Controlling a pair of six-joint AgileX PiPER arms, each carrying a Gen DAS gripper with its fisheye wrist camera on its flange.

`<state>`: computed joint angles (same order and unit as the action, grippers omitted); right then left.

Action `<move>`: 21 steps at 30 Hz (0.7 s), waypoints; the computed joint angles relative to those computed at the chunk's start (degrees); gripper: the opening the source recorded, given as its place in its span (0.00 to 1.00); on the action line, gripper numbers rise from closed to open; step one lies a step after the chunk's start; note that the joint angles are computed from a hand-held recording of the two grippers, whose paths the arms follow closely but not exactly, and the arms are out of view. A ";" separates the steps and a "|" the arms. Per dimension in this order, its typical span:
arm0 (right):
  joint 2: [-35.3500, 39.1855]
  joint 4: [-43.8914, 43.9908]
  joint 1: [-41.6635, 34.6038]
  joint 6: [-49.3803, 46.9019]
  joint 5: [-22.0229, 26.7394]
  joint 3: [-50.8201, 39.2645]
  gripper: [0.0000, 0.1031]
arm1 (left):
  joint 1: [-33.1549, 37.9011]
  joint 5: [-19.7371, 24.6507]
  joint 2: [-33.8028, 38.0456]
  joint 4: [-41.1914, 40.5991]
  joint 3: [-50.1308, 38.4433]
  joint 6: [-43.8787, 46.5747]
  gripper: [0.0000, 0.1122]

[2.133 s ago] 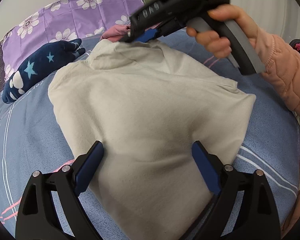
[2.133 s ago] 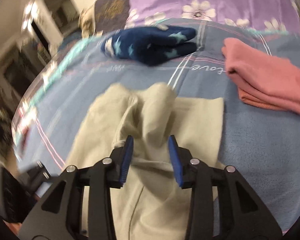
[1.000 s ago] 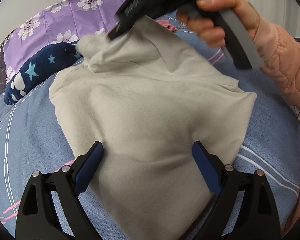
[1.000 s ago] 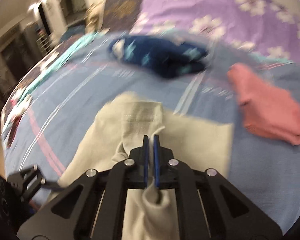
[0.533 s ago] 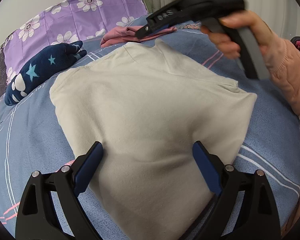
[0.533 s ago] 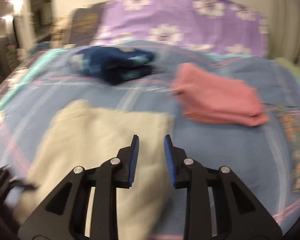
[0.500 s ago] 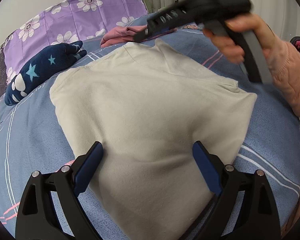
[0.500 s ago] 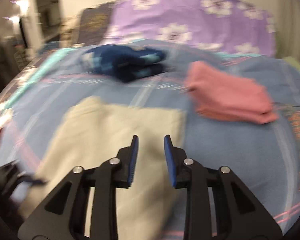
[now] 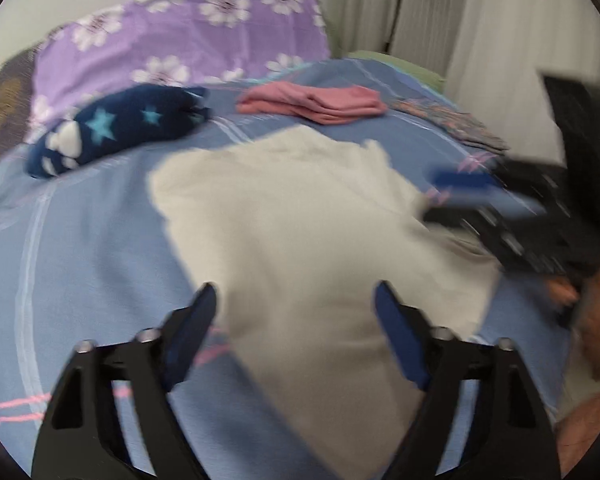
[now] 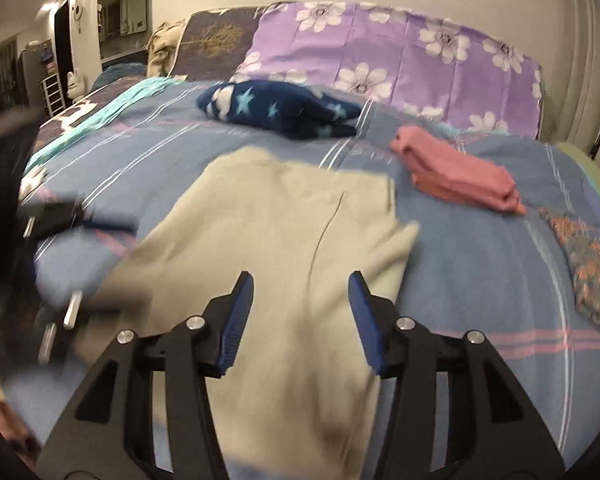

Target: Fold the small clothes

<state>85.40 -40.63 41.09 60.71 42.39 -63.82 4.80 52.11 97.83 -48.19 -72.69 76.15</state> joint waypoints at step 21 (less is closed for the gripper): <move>0.53 0.46 1.08 8.64 0.01 5.49 0.60 | -5.69 -3.75 7.72 10.57 -14.61 -10.95 0.41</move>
<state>85.93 -40.17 42.16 69.35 42.40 -58.32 -0.89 48.36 105.56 -37.62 -87.30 65.20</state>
